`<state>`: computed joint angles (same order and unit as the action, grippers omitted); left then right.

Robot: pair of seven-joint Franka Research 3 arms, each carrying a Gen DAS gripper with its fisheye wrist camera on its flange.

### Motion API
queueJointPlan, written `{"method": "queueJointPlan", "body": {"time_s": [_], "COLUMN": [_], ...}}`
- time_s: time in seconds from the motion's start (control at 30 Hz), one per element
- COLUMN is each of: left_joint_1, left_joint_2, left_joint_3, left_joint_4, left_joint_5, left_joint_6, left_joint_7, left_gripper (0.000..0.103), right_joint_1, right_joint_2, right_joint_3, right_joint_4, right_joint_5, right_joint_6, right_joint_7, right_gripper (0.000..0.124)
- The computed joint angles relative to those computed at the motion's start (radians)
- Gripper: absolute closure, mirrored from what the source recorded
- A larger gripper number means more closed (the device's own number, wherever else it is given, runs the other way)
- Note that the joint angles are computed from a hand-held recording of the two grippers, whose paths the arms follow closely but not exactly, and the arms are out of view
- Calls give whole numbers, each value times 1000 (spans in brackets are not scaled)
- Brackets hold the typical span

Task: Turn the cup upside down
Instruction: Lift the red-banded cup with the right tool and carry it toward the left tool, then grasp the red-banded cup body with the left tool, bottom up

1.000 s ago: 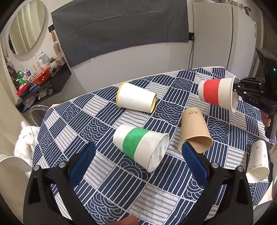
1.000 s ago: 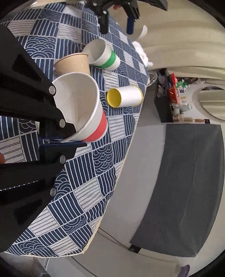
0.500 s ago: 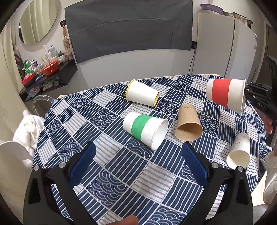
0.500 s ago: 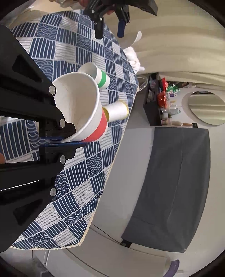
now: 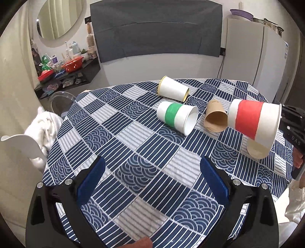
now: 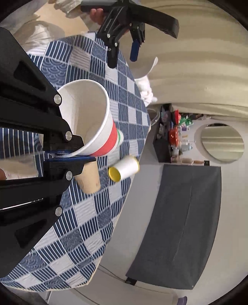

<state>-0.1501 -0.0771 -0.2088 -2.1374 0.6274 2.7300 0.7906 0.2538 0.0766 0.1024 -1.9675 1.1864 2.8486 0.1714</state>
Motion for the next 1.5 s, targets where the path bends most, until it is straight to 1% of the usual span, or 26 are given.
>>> {"method": "queueJointPlan", "body": {"time_s": [0.17, 0.23, 0.27, 0.3, 0.37, 0.43, 0.47, 0.57, 0.63, 0.67, 0.7, 0.73, 0.77, 0.8, 0.83, 0.87, 0.9, 1.03, 1.1, 1.17, 1.27, 1.4, 1.5], "left_joint_1": [11, 15, 16, 18, 30, 25, 28, 48, 38, 33, 31, 31, 31, 29, 25, 23, 22, 13, 8, 7, -4, -22, -32], "left_joint_2": [-41, -53, -57, -61, -71, -76, -80, -88, -86, -84, -80, -77, -73, -70, -66, -60, -56, -34, -25, -12, 5, 32, 57], "left_joint_3": [-1, 4, 6, 7, -2, 2, -2, -28, -21, -16, -15, -16, -16, -15, -12, -10, -10, -10, -10, -15, -14, -7, -12], "left_joint_4": [-51, -72, -82, -89, -103, -116, -120, -124, -129, -131, -131, -131, -129, -129, -129, -126, -124, -112, -106, -93, -78, -60, -26], "left_joint_5": [16, 2, -13, -22, 4, -25, -21, 69, 53, 36, 28, 28, 29, 25, 12, 2, 0, -16, -24, -3, -2, -64, -34], "left_joint_6": [3, 24, 34, 38, 41, 49, 45, 23, 31, 38, 41, 40, 40, 44, 48, 51, 54, 57, 54, 41, 34, 46, 12], "left_joint_7": [-17, -19, -14, -13, -44, -23, -27, -101, -90, -77, -72, -74, -74, -69, -59, -52, -52, -38, -32, -52, -52, 1, -52], "left_gripper": [6, 6, 6, 6, 6, 6, 6, 6, 6, 6, 6, 6, 6, 6, 6, 6, 6, 6, 6, 6, 6, 6, 6], "right_joint_1": [37, 52, 61, 69, 81, 86, 90, 91, 94, 96, 100, 102, 92, 76, 73, 77, 78, 90, 86, 80, 74, 78, 82], "right_joint_2": [-8, -11, -6, 1, 23, 40, 51, 74, 85, 88, 90, 93, 91, 84, 71, 60, 53, 37, 30, 18, 0, -29, -57], "right_joint_3": [27, 36, 43, 45, 51, 60, 69, 89, 91, 92, 93, 97, 111, 128, 122, 107, 100, 80, 77, 73, 65, 49, 35], "right_joint_4": [-32, -43, -43, -42, -33, -28, -24, -13, -12, -16, -22, -30, -35, -39, -53, -69, -80, -128, -147, -165, -189, -232, -260], "right_joint_5": [21, 45, 73, 73, 62, 55, 73, 102, 71, 44, 19, -2, 17, 64, 54, 5, -14, -106, -130, -143, -136, -142, -127], "right_joint_6": [48, 67, 92, 105, 121, 136, 158, 186, 185, 192, 208, 228, 239, 235, 209, 182, 173, 191, 187, 168, 136, 126, 125], "right_joint_7": [-12, -31, -52, -45, -12, 0, -14, -35, -14, -1, 13, 26, 3, -48, -43, -1, 11, 70, 80, 76, 51, 31, 12], "right_gripper": [121, 121, 121, 121, 121, 121, 121, 121, 117, 112, 89, 58, 48, 44, 44, 41, 38, 38, 38, 38, 38, 38, 38]}}
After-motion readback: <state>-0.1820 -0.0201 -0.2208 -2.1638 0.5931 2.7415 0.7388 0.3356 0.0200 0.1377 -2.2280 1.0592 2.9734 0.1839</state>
